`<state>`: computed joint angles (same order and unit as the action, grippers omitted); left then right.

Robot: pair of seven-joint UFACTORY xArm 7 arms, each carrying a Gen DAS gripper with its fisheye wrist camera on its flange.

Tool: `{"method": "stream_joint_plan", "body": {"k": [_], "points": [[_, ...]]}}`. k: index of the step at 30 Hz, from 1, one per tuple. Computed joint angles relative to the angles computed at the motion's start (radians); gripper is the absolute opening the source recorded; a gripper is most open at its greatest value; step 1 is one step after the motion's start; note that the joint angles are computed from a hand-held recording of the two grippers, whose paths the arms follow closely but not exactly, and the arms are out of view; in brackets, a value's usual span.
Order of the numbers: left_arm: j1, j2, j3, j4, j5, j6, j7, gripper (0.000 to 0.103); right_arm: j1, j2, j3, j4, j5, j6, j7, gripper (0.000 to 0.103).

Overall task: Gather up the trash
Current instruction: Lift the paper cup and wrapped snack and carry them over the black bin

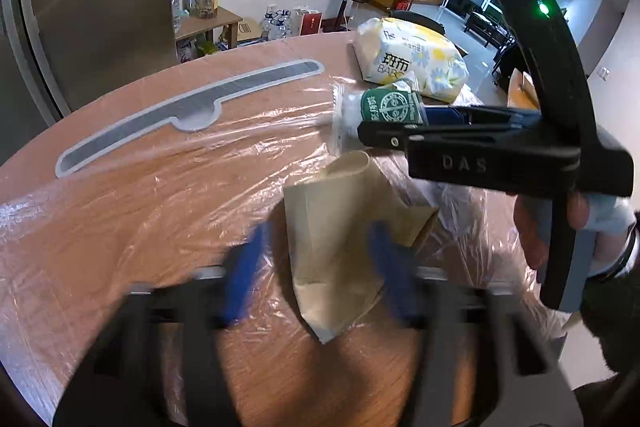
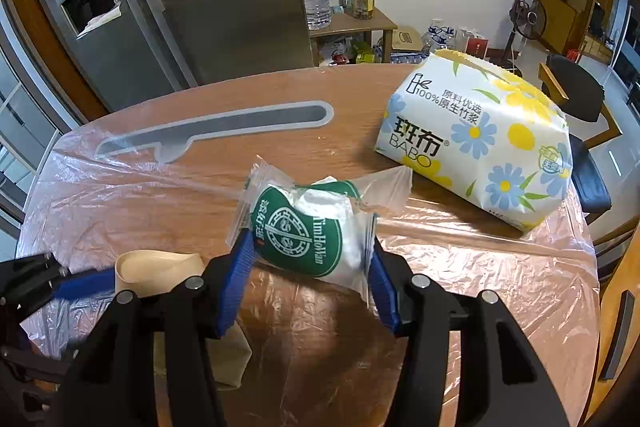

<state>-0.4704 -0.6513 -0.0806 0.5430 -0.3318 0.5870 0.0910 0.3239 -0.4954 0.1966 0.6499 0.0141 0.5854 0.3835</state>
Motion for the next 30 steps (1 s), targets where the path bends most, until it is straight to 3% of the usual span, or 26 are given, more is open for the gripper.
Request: {"method": "stream_joint_plan", "body": {"k": [7, 9, 11, 30], "points": [[-0.004, 0.075, 0.000, 0.044, -0.002, -0.001, 0.017, 0.070, -0.003, 0.019, -0.001, 0.010, -0.007, -0.009, -0.004, 0.054], [-0.011, 0.091, -0.003, 0.053, -0.006, 0.004, 0.031, 0.052, 0.001, 0.022, -0.006, 0.011, 0.002, -0.014, -0.007, 0.053], [-0.014, 0.094, -0.012, 0.057, 0.000, 0.005, 0.040, 0.047, 0.002, 0.022, -0.008, 0.010, 0.005, -0.017, -0.009, 0.052], [-0.024, -0.065, 0.014, -0.052, -0.048, -0.001, 0.021, 0.042, 0.050, -0.050, -0.034, -0.033, 0.072, -0.044, -0.120, 0.030]]}}
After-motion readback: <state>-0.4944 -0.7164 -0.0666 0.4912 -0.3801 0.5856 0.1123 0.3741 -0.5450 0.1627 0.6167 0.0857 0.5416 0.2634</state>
